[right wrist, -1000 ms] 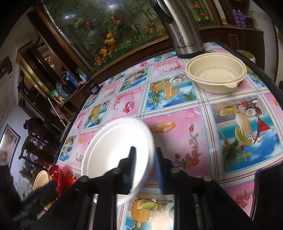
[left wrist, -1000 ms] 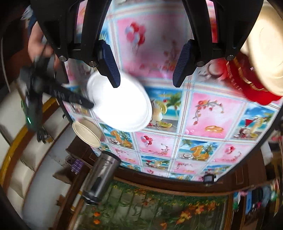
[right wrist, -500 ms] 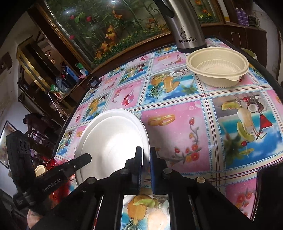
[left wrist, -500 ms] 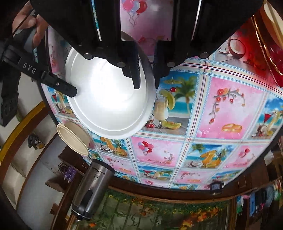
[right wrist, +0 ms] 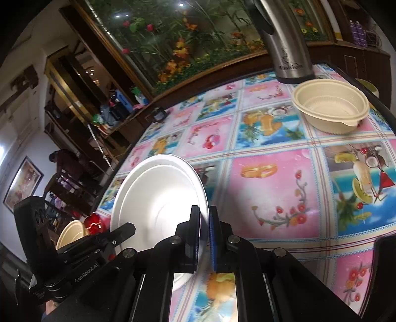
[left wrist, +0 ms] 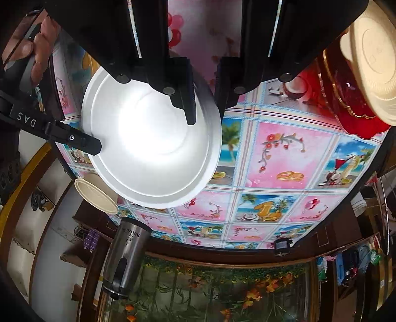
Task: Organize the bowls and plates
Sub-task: 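Carry the white foam plate over the plate stack with the left gripper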
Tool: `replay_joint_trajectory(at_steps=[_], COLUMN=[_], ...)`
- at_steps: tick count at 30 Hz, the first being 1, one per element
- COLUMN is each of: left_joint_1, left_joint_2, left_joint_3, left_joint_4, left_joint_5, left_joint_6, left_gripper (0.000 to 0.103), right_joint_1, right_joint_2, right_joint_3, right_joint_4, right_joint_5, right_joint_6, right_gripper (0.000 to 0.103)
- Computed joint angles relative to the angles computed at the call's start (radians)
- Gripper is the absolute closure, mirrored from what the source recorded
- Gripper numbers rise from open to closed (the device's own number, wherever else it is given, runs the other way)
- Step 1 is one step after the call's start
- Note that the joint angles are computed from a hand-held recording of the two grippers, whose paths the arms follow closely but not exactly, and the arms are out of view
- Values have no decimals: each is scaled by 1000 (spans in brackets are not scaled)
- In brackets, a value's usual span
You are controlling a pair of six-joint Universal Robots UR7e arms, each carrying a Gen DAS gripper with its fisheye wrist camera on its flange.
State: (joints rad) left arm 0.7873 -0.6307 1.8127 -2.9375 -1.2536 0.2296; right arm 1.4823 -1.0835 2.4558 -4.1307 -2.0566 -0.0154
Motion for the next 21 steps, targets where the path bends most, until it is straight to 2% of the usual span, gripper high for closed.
replay_joint_trajectory(at_steps=[5, 10, 16, 21], left_joint_1=[2, 5, 16, 35], left_joint_2=[-35, -70, -124, -177], left_joint_3=[36, 62, 98, 122], left_joint_4=[-39, -60, -87, -101], left_joint_5=[3, 5, -3, -10], left_joint_6=[9, 23, 34, 37], left_gripper=[91, 91, 91, 91], right_joint_1=[0, 0, 62, 128], right_joint_2=[9, 8, 24, 33], right_joint_3=[5, 3, -22, -66], right_joint_4=[-32, -16, 5, 78], right_joint_5=[69, 112, 73, 25], right_joint_6=[-38, -31, -19, 5], right_gripper=[96, 96, 96, 96])
